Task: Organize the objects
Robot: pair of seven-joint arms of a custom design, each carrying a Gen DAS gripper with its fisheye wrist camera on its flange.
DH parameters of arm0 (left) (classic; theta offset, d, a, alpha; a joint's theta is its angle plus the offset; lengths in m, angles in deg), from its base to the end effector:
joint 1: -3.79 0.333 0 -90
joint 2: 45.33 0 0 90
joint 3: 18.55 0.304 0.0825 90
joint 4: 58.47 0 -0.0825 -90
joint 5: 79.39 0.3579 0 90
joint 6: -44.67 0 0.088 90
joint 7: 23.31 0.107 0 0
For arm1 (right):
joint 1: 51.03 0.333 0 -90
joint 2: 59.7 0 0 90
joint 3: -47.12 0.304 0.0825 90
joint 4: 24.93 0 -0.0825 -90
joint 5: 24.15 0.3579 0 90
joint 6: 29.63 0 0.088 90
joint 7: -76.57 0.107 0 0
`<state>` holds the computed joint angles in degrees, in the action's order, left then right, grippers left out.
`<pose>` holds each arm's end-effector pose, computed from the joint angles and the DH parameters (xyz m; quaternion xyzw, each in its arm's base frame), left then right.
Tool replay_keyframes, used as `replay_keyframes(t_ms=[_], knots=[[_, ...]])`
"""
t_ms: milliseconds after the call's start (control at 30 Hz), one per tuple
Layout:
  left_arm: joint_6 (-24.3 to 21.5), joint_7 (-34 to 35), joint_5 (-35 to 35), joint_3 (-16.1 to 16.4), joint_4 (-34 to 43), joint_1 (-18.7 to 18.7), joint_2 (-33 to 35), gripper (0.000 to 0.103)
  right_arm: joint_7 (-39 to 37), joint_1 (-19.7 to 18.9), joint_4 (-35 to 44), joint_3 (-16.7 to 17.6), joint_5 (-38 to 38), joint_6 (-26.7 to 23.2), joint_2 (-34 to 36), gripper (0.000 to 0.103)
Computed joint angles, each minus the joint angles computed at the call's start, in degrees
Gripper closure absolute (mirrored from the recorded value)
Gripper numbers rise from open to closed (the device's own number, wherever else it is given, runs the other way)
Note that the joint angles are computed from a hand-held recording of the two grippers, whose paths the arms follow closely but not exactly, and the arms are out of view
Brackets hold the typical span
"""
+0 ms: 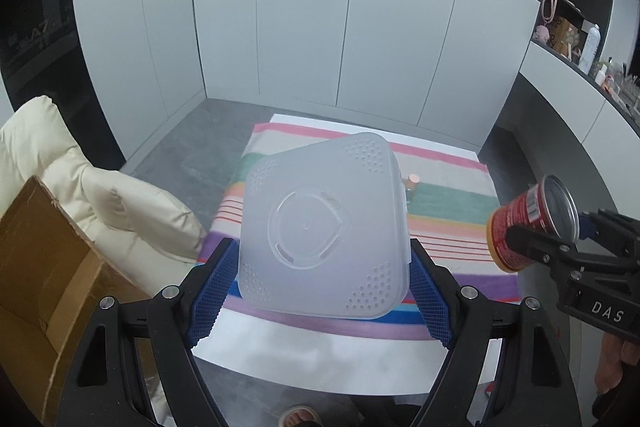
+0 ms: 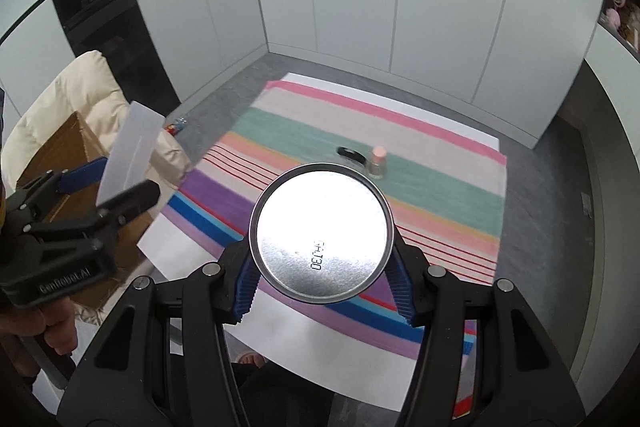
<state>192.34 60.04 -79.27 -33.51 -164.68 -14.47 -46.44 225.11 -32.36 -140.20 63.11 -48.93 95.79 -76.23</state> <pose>0.4853 -0.3195 0.6053 -0.4886 0.7935 -0.3272 0.1565 0.4013 0.2796 0.6174 -0.5860 0.7443 -0.2306 0.2222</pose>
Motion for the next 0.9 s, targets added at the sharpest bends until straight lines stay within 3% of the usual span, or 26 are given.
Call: replay_keyframes(t_ms=[133,233,900], knots=[[0.55,0.93,-2.64,0.71,-1.33,0.57,-1.63,0.020,-0.96,0.87,3.05,0.30,-0.38,1.17,3.51,0.045],[1.47,0.22,-0.85,1.04,-2.45,1.04,-2.66,0.020,-1.83,2.24,5.91,0.10,-1.45,0.47,6.63,0.045],[2.72,-0.31,-1.24,4.61,-7.26,5.07,-6.59,0.020,-3.09,10.20,17.33,-4.59,-3.69,2.74,18.60,0.045]])
